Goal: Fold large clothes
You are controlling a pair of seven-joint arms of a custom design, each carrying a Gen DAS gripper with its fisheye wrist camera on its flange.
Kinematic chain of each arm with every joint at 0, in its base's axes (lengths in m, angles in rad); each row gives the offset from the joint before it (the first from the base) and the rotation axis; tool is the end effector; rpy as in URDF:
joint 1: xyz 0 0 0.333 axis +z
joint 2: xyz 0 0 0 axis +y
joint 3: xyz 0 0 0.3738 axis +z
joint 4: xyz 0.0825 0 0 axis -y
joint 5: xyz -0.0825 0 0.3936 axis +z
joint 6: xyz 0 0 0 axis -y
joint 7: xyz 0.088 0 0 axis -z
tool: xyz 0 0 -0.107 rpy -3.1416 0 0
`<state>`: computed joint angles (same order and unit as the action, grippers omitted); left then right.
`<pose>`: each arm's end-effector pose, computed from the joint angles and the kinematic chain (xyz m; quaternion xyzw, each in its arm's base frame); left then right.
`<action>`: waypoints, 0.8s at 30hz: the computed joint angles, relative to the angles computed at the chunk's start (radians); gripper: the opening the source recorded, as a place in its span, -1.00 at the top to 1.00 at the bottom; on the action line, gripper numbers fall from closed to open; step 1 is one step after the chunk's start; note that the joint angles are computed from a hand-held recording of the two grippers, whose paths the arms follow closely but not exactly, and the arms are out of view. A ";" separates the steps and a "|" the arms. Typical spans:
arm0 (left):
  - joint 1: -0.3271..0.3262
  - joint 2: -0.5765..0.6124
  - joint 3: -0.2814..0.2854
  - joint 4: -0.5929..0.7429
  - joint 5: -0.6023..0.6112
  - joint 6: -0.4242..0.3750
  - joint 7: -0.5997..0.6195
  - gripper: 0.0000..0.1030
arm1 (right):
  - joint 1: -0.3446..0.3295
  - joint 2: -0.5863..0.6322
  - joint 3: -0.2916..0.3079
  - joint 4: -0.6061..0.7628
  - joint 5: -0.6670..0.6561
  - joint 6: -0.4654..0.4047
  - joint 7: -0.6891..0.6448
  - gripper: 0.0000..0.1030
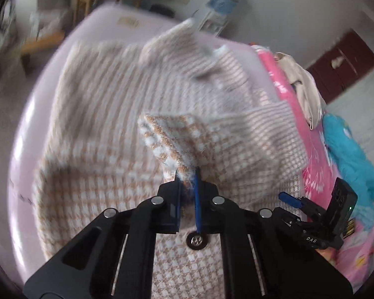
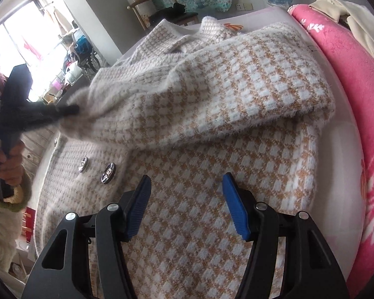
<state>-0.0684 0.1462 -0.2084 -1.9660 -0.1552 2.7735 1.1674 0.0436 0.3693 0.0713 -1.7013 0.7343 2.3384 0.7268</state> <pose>0.6293 -0.1641 0.5295 -0.7496 0.5734 -0.3201 0.0821 0.7068 0.0856 0.4601 -0.8128 0.4835 0.0107 0.3249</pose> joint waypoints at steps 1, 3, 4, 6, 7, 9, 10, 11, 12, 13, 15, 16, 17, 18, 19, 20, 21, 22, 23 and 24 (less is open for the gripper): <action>-0.014 -0.004 0.012 0.017 0.062 0.014 -0.012 0.86 | 0.002 -0.002 -0.002 -0.003 -0.005 0.010 0.000 -0.14; -0.039 -0.008 0.041 0.049 0.195 0.048 -0.066 0.86 | 0.006 -0.003 -0.006 -0.005 -0.014 0.028 0.005 -0.14; -0.051 -0.007 0.063 0.069 0.277 0.061 -0.113 0.86 | 0.004 -0.003 -0.006 -0.006 -0.014 0.031 0.006 -0.14; -0.060 0.010 0.094 0.117 0.394 0.038 -0.197 0.86 | -0.001 -0.002 -0.006 -0.003 -0.011 0.029 0.011 -0.14; -0.052 0.023 0.095 0.138 0.406 0.012 -0.210 0.86 | -0.003 -0.001 -0.007 -0.001 -0.011 0.029 0.017 -0.14; -0.026 0.059 0.089 0.173 0.380 -0.056 -0.220 0.86 | -0.005 0.001 -0.010 0.003 -0.016 0.027 0.031 -0.14; -0.011 0.087 0.086 0.194 0.357 -0.109 -0.216 0.86 | -0.007 0.003 -0.011 0.008 -0.020 0.022 0.035 -0.14; 0.000 0.109 0.085 0.202 0.344 -0.150 -0.218 0.86 | -0.007 0.004 -0.013 0.013 -0.028 0.021 0.041 -0.14; 0.014 0.123 0.078 0.199 0.324 -0.167 -0.208 0.86 | -0.007 0.003 -0.017 0.018 -0.041 0.018 0.044 -0.14; 0.032 0.136 0.067 0.189 0.288 -0.173 -0.189 0.86 | -0.007 0.002 -0.019 0.025 -0.051 0.019 0.048 -0.14; 0.060 0.137 0.048 0.146 0.227 -0.128 -0.161 0.86 | -0.010 -0.005 -0.021 0.037 -0.061 0.020 0.051 -0.14; 0.062 0.130 0.048 0.125 0.223 -0.097 -0.157 0.86 | -0.013 -0.003 -0.022 0.058 -0.067 0.015 0.054 -0.14; 0.061 0.126 0.049 0.116 0.224 -0.081 -0.156 0.86 | -0.011 0.000 -0.025 0.077 -0.076 0.021 0.062 -0.14; 0.060 0.122 0.050 0.109 0.226 -0.072 -0.155 0.86 | -0.008 0.002 -0.028 0.093 -0.088 0.035 0.072 -0.14; 0.057 0.120 0.053 0.107 0.235 -0.067 -0.157 0.86 | -0.002 0.009 -0.032 0.119 -0.108 0.053 0.082 -0.14; 0.054 0.116 0.055 0.103 0.241 -0.057 -0.157 0.86 | 0.004 0.016 -0.035 0.137 -0.128 0.075 0.089 -0.11; 0.059 0.108 0.053 0.096 0.238 -0.048 -0.148 0.86 | 0.014 0.032 -0.039 0.167 -0.153 0.101 0.103 0.03; 0.058 0.102 0.054 0.091 0.241 -0.038 -0.145 0.86 | 0.015 0.051 -0.036 0.199 -0.166 0.104 0.113 0.11; 0.061 0.097 0.051 0.087 0.237 -0.028 -0.138 0.86 | 0.013 0.077 -0.031 0.239 -0.174 0.095 0.125 0.21; 0.067 0.095 0.045 0.088 0.223 -0.026 -0.125 0.86 | 0.012 0.107 -0.027 0.282 -0.182 0.082 0.143 0.32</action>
